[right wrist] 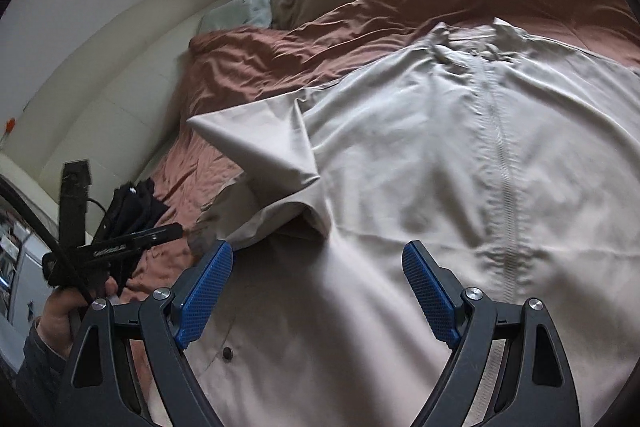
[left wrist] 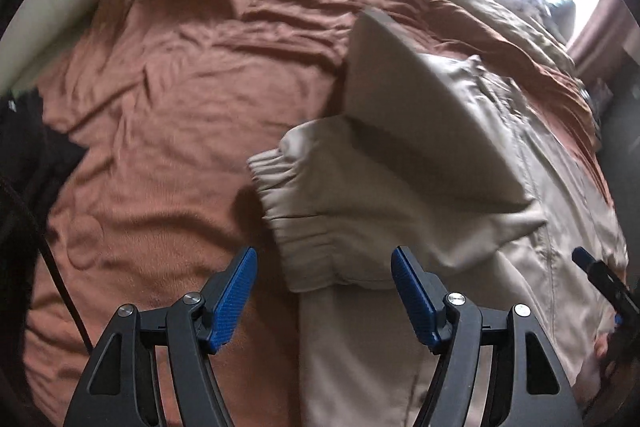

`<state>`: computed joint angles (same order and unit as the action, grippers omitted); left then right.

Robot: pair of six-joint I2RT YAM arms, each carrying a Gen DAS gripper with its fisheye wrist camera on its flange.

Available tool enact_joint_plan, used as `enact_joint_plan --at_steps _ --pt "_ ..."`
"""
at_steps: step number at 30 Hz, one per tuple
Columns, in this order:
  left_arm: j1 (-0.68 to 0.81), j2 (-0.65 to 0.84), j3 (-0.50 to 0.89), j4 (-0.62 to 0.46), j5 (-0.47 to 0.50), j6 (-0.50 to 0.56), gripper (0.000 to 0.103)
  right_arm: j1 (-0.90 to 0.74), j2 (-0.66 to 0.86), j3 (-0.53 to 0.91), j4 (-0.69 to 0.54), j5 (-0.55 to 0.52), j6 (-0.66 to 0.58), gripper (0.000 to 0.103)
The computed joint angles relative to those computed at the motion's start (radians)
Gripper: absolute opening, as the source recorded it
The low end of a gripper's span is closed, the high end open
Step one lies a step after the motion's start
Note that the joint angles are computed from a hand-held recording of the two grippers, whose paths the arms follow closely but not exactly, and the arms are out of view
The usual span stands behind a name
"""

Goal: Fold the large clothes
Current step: 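Grasp the elastic sleeve cuff with the left gripper, then lay the held sleeve across the jacket body and open the left gripper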

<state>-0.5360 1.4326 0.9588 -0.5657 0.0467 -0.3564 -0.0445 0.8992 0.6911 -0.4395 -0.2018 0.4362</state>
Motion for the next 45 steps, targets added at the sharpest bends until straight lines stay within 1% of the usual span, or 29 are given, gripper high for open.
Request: enact_joint_plan --at_steps 1,2,4,6,7,9,10,11,12,13,14,15,16,19,20,22,27,32,35,38,42,45 --pt "0.014 0.013 -0.005 0.02 0.017 -0.002 0.064 0.011 0.026 0.003 0.02 0.011 -0.003 0.086" --pt "0.031 0.026 -0.011 0.038 0.042 -0.003 0.063 0.014 0.049 0.007 0.033 0.014 -0.002 0.086" --pt "0.064 0.07 -0.021 0.089 0.105 -0.009 0.063 0.019 0.079 0.006 0.063 0.011 0.015 0.085" --pt "0.07 0.113 -0.013 0.125 0.13 -0.016 0.063 0.016 0.108 0.004 0.084 0.007 0.021 0.084" --pt "0.068 0.134 -0.007 0.14 0.132 -0.016 0.062 0.017 0.115 0.004 0.087 0.012 0.022 0.084" --pt "0.062 0.183 0.008 0.163 0.128 -0.012 0.058 0.016 0.127 0.003 0.087 0.019 0.024 0.084" --pt "0.058 0.214 0.021 0.161 0.123 -0.016 0.052 0.021 0.126 0.006 0.083 0.026 0.031 0.084" --pt "0.055 0.233 0.028 0.156 0.124 -0.022 0.047 0.018 0.123 0.005 0.079 0.026 0.034 0.084" --pt "0.055 0.24 0.029 0.159 0.122 -0.022 0.045 0.01 0.119 0.005 0.074 0.02 0.035 0.084" --pt "0.05 0.235 0.031 0.158 0.112 -0.017 0.038 0.001 0.117 0.006 0.072 0.014 0.037 0.084" --pt "0.046 0.227 0.04 0.144 0.101 -0.006 0.033 -0.004 0.111 0.006 0.066 0.01 0.041 0.084" --pt "0.038 0.215 0.054 0.121 0.076 0.005 0.032 -0.011 0.104 0.005 0.061 0.004 0.047 0.084" --pt "0.019 0.194 0.079 0.085 0.026 0.015 0.03 -0.021 0.097 0.005 0.057 -0.004 0.054 0.084" --pt "-0.015 0.14 0.142 0.015 -0.037 0.028 0.029 -0.059 0.06 -0.001 0.044 -0.05 0.071 0.084" --pt "-0.039 0.123 0.177 -0.016 -0.068 0.032 0.027 -0.071 0.045 -0.003 0.038 -0.061 0.067 0.084" --pt "-0.09 0.107 0.239 -0.061 -0.134 0.04 0.027 -0.096 0.006 -0.003 0.011 -0.078 0.05 0.084" --pt "-0.23 0.132 0.417 -0.149 -0.279 0.059 0.026 -0.236 -0.086 -0.019 -0.054 -0.189 0.0 0.084" --pt "-0.335 0.231 0.596 -0.204 -0.369 0.077 0.026 -0.463 -0.134 -0.016 -0.144 -0.368 -0.071 0.084" --pt "-0.397 0.304 0.703 -0.243 -0.393 0.076 0.026 -0.634 -0.128 -0.008 -0.209 -0.496 -0.145 0.084" --pt "-0.458 0.384 0.806 -0.275 -0.429 0.079 0.026 -0.773 -0.102 0.015 -0.279 -0.584 -0.224 0.084" --pt "-0.515 0.505 0.972 -0.323 -0.427 0.076 0.026 -0.983 -0.028 0.057 -0.401 -0.741 -0.366 0.084" --pt "-0.556 0.61 1.121 -0.359 -0.409 0.085 0.026 -1.108 0.033 0.089 -0.474 -0.799 -0.472 0.084"
